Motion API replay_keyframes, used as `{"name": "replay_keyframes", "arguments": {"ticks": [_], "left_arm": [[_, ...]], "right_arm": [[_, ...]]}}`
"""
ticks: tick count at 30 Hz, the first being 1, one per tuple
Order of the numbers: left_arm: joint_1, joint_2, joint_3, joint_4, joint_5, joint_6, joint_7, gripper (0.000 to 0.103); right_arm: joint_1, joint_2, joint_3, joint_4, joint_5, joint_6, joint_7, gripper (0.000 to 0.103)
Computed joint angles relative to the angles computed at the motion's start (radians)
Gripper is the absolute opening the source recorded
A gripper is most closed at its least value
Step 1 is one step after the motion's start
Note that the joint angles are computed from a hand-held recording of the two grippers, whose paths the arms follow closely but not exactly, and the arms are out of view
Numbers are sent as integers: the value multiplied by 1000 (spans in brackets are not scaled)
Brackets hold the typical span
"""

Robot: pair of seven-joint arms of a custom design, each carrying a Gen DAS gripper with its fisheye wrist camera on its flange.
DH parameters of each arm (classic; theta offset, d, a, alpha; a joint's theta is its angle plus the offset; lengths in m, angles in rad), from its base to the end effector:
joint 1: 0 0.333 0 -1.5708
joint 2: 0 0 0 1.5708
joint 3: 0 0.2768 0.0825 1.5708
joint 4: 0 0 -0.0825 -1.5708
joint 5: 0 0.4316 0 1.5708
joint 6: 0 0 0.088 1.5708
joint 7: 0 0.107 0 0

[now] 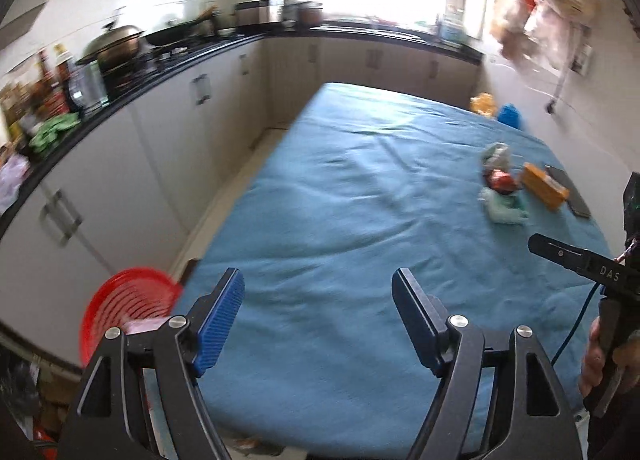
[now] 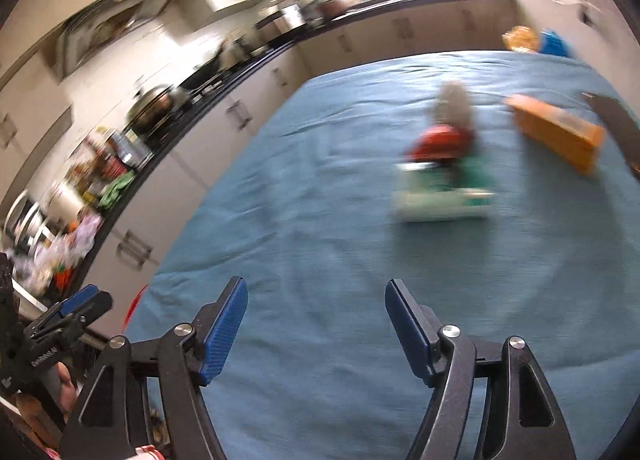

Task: Collect trash
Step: 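Move both tools back toward the remaining trash on the table, then grasp the red snack packet with the left tool while the right grasps the orange box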

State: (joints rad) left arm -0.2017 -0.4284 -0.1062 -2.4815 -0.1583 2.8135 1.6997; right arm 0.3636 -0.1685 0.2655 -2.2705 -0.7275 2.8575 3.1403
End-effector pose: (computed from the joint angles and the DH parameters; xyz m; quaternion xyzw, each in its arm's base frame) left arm 0.4958 -0.1509 0.4736 -0.5453 0.7514 -0.3029 0.2150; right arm 0.4462 0.3727 0.4377 -0.5413 0.7335 -0.1223 0.3924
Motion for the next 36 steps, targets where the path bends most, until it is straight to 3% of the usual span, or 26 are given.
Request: {"name": "replay_keyframes", "arguments": {"ticks": [8, 14, 16, 23, 31, 36], "left_arm": [[-91, 163, -13, 173, -113, -27, 92, 76], [-88, 333, -81, 337, -98, -67, 104, 76], [-86, 384, -100, 389, -94, -70, 112, 76], [-93, 597, -145, 625, 56, -133, 1, 76], [-149, 855, -161, 930, 167, -239, -1, 76], [-163, 981, -172, 1096, 152, -344, 20, 76]], "right_arm": [[-94, -285, 0, -261, 98, -38, 0, 78], [-187, -357, 19, -318, 163, -45, -60, 78], [-216, -367, 20, -321, 169, -42, -88, 83], [-289, -271, 17, -232, 158, -82, -192, 86], [-269, -144, -31, -154, 117, -80, -256, 86], [-258, -103, -51, -130, 74, -82, -250, 86]]}}
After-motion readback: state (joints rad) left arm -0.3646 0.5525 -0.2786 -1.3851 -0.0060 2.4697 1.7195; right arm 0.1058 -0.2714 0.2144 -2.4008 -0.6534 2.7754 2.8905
